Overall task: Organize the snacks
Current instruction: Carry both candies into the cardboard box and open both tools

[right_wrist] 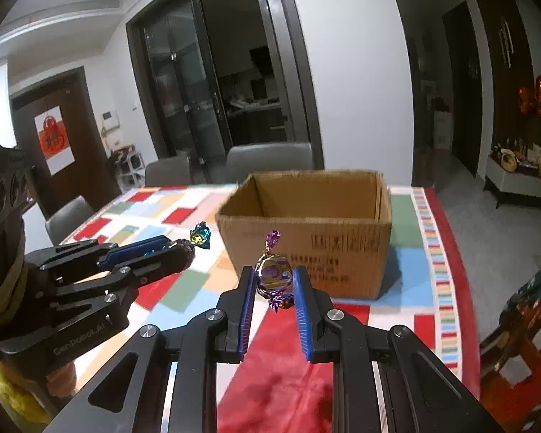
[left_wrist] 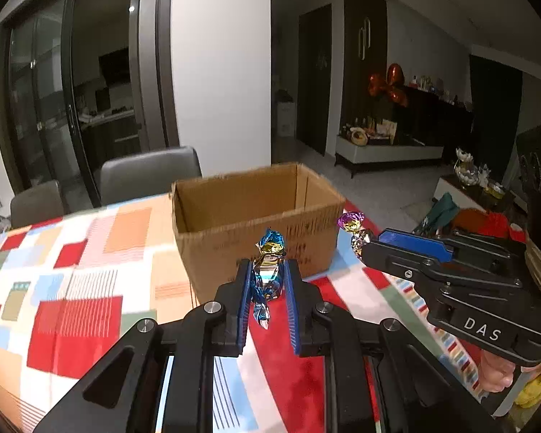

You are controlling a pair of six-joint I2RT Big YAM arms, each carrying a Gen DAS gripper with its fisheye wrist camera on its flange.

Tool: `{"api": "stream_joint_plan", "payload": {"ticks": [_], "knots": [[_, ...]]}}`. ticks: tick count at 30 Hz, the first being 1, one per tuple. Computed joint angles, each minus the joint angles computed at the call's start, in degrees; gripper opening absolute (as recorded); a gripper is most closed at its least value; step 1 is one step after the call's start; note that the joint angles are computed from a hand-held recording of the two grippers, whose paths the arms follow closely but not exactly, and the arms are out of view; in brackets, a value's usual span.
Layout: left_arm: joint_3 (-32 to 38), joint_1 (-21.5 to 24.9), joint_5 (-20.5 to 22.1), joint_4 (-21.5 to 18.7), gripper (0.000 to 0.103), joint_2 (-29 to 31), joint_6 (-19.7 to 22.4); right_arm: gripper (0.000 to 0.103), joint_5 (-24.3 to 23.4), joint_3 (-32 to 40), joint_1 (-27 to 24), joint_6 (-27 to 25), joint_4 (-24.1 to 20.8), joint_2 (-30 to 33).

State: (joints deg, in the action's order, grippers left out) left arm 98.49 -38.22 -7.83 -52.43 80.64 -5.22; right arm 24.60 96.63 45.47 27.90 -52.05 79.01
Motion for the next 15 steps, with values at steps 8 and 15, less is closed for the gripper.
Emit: {"api": "stream_joint_plan", "payload": {"ticks": [8, 15], "knots": [[8.3, 1.1, 0.0, -1.4, 0.019, 4.4, 0.3, 0.023, -1.3, 5.1, -3.3, -2.4, -0.9, 2.0], [18.2, 3.1, 1.1, -6.2, 0.019, 11.0, 0.3, 0.023, -2.5, 12.5, -6.6, -3.9, -4.6, 6.2]]}}
